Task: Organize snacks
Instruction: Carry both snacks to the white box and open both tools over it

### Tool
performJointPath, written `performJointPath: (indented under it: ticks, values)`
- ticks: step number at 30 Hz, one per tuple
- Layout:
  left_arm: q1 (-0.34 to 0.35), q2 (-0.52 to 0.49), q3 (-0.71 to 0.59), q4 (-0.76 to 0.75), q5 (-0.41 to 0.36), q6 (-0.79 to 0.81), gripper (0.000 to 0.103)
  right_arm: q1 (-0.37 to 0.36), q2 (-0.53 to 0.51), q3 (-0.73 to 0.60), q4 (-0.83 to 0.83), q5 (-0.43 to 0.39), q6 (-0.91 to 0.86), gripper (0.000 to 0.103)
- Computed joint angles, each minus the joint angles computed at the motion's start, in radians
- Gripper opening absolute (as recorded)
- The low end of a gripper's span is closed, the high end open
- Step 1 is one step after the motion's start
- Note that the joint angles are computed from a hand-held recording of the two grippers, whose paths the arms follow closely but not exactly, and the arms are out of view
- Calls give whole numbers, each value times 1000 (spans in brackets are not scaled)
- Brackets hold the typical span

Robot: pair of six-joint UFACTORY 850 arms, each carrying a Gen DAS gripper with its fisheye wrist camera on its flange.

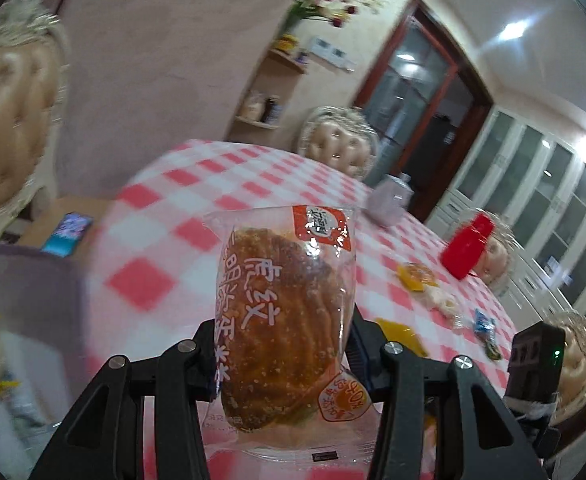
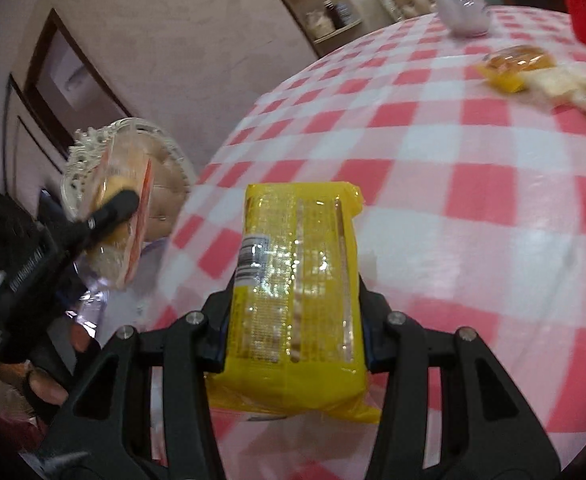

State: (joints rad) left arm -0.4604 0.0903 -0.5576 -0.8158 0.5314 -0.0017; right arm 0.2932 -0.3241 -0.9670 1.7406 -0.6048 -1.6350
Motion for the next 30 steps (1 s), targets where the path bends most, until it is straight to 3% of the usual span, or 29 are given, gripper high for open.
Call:
performJointPath:
  ticks: [5,10,13,20,22,26,27,30]
  values:
    - [40,134,114,-212,-8,136,49,41,-37,-35,-43,-85,48,51]
    - [73,242,188,-504,32,379,49,108,-60,-64,-75,-108,45,51]
    - [102,309,225,-682,73,529,49,152,-68,-78,-115,-127,52,51]
    - [137,400,272,-932,198,732,49,279,-80,-98,-209,-119,45,51]
    - [120,387,262,-988,270,769,53,325,-89,-111,-236,-95,51,51]
    - [61,323,215,-1046,426,790,76,390,-89,-114,-270,-66,9,55]
    - [40,315,210,-1039,461,778,81,391,-87,-110,-264,-74,-6,61]
    - [-25,275,181,-1001,524,760,84,371,-76,-98,-224,-93,-41,67]
